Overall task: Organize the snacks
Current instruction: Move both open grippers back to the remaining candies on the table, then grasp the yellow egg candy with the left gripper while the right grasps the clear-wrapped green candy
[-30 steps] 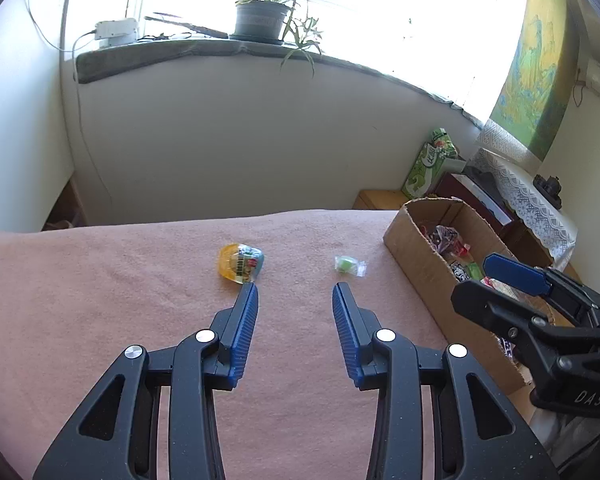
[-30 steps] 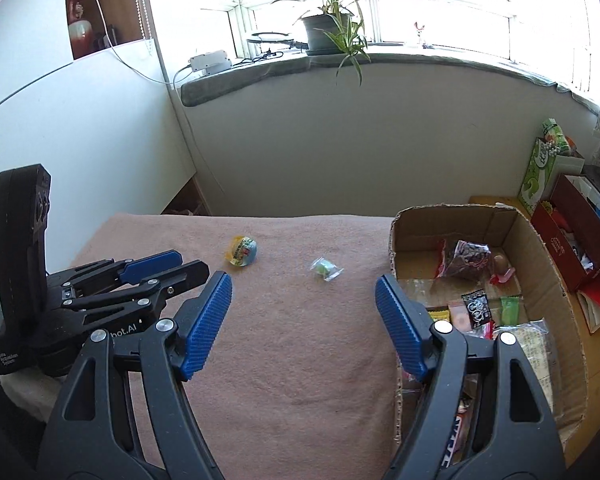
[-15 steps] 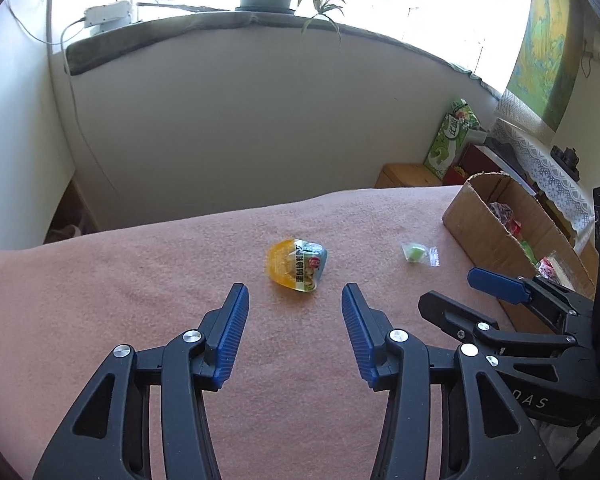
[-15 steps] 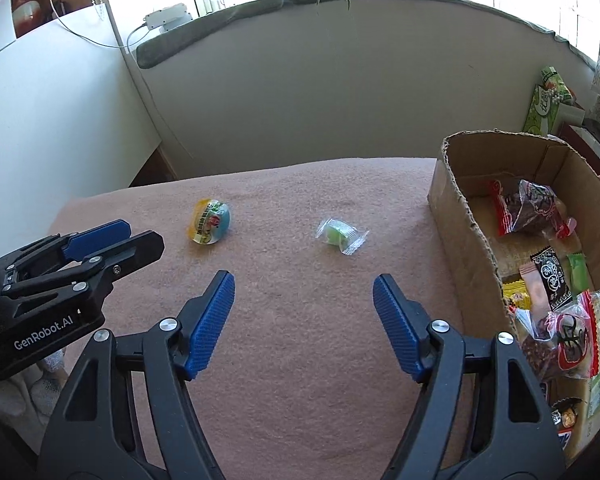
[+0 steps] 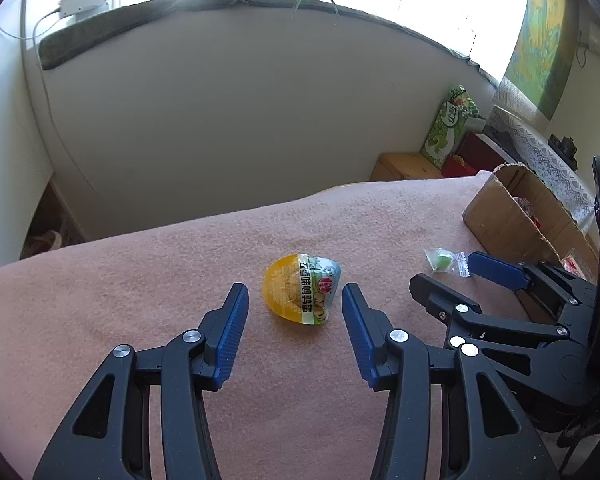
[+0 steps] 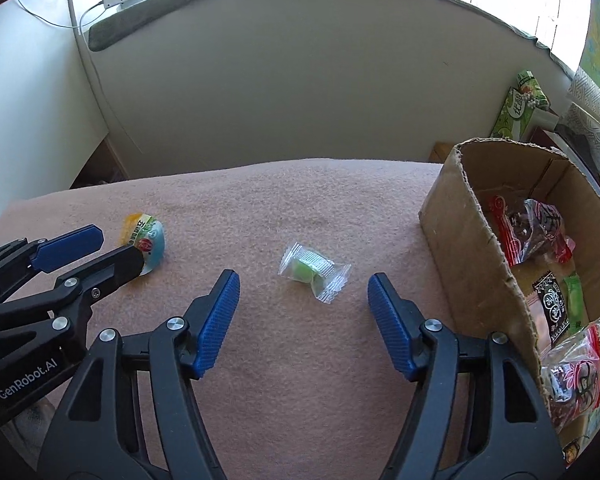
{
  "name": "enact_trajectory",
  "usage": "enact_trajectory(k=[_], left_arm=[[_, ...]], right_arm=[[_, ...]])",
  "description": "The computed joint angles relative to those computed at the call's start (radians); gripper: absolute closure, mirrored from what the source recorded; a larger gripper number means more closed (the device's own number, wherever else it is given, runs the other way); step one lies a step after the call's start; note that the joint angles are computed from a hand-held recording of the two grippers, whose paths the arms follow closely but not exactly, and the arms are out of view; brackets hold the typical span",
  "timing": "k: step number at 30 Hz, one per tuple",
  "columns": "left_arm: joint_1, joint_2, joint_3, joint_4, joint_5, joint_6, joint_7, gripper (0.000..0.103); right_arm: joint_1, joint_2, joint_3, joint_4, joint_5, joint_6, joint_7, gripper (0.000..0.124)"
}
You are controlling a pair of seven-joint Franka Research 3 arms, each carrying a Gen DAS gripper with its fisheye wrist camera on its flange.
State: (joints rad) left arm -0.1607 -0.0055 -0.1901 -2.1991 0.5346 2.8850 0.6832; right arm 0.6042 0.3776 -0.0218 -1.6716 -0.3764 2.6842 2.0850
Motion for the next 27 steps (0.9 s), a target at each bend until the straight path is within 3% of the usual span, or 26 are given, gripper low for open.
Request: enact_trajectory(k=[8, 13, 16, 17, 23, 27], left_arm=[[-0.001, 0.033, 0.004, 0.024, -0.062, 0.005, 0.082, 0.056], [-0.004, 0.048, 0.005, 0.038, -0.105, 0.000, 0.129, 0.056], [-0.014, 0.059, 0.009, 0.060, -0.050, -0.028, 0.097, 0.062], [-0.017, 0.059, 0.011, 0.062, -0.030, -0.035, 0.081, 0.068], [-0.012, 0.048, 0.014, 0.046, -0.036, -0.028, 0.064, 0.083], [-0.007, 0.016, 0.011, 0.013, -0.019, -0.021, 0.040, 0.083]], right_arm=[[0.017, 0.078, -0.010, 0.123, -0.015, -0.097, 0.003, 0.059], [0.026, 0.085, -0.014, 0.132, -0.025, -0.093, -0.014, 0.074], [0.027, 0.084, -0.012, 0.128, -0.025, -0.083, -0.029, 0.084], [0.028, 0.084, -0.013, 0.127, -0.024, -0.080, -0.031, 0.087], [0.007, 0.070, 0.000, 0.100, 0.025, -0.047, -0.064, 0.092], [0.001, 0.046, 0.013, 0.061, 0.054, -0.021, -0.093, 0.093]])
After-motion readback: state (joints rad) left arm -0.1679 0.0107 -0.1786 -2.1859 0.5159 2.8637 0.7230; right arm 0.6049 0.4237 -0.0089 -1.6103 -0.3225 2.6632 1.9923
